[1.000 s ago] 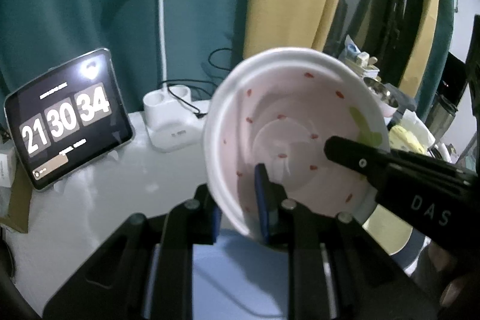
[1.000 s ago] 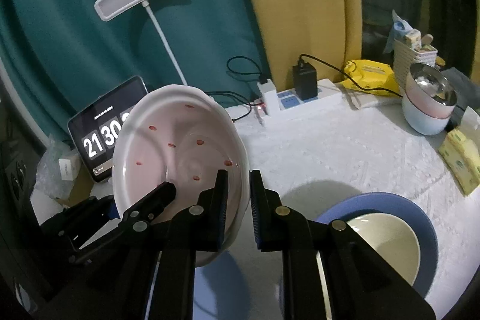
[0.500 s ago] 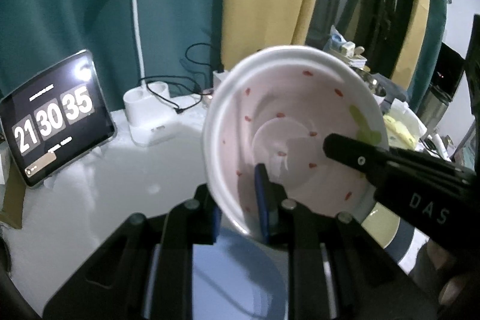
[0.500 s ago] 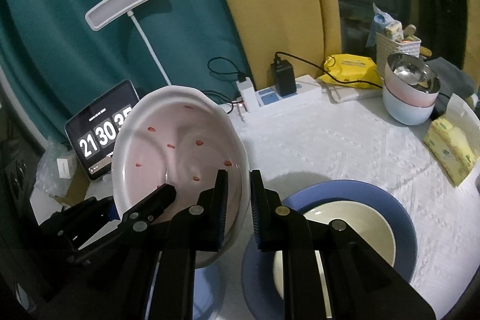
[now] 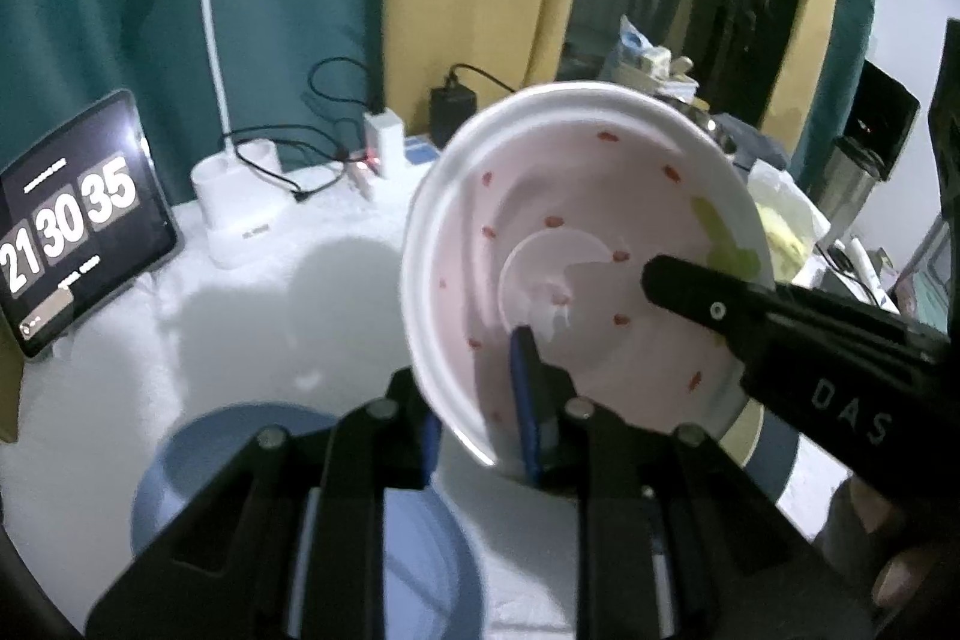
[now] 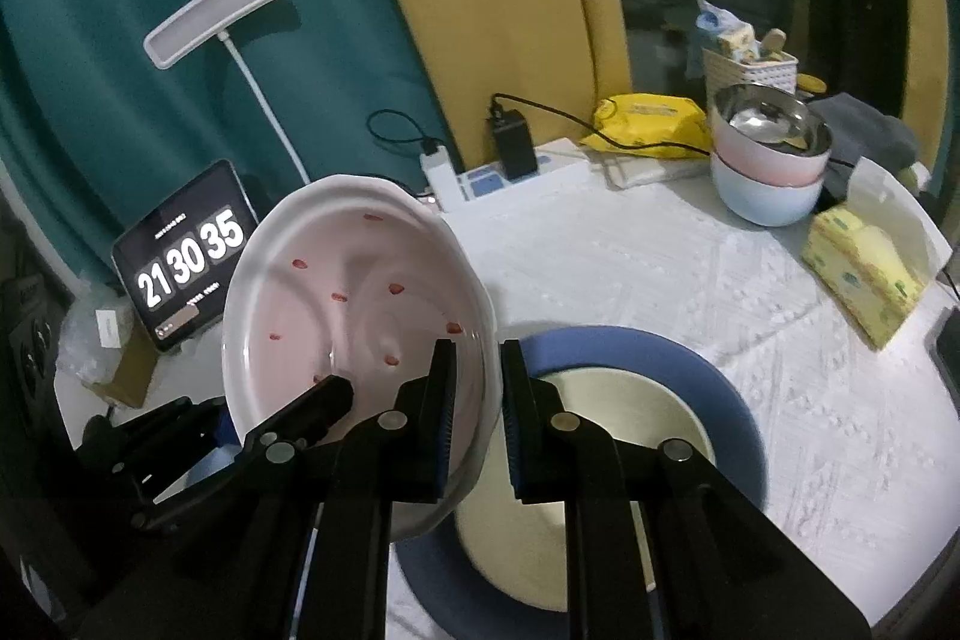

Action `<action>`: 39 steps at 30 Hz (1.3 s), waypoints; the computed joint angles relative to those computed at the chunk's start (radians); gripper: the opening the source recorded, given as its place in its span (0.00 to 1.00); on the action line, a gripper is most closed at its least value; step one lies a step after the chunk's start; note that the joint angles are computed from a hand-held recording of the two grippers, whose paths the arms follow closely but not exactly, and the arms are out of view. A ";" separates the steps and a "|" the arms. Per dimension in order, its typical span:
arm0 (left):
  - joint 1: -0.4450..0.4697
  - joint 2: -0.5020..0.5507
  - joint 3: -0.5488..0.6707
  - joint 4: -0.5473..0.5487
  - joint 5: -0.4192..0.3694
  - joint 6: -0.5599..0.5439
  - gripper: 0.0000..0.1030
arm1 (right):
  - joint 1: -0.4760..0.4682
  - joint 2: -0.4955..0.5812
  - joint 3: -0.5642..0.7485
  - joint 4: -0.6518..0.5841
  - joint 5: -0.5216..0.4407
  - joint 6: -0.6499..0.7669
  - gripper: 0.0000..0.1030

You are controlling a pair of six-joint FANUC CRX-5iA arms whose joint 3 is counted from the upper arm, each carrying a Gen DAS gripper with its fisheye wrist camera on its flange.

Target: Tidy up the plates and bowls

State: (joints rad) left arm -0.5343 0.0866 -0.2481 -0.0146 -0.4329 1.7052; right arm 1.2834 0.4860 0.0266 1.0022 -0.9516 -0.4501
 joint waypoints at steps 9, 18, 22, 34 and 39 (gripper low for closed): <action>-0.071 0.033 0.042 -0.079 -0.041 0.070 0.22 | 0.018 -0.047 -0.082 -0.012 -0.023 -0.040 0.15; -0.105 0.073 0.073 -0.105 -0.067 0.091 0.23 | 0.019 -0.073 -0.138 -0.032 -0.016 -0.074 0.15; -0.114 0.089 0.085 -0.111 -0.083 0.098 0.23 | 0.017 -0.078 -0.153 -0.048 -0.001 -0.075 0.15; -0.127 0.109 0.108 -0.149 -0.104 0.106 0.24 | 0.004 -0.077 -0.155 -0.131 0.033 -0.037 0.18; -0.126 0.112 0.111 -0.152 -0.104 0.110 0.27 | 0.003 -0.091 -0.172 -0.134 0.035 -0.038 0.18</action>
State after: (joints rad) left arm -0.6605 0.1984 -0.1366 -0.1665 -0.5365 1.8156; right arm 1.2861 0.3945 -0.1457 0.8687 -0.9161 -0.4884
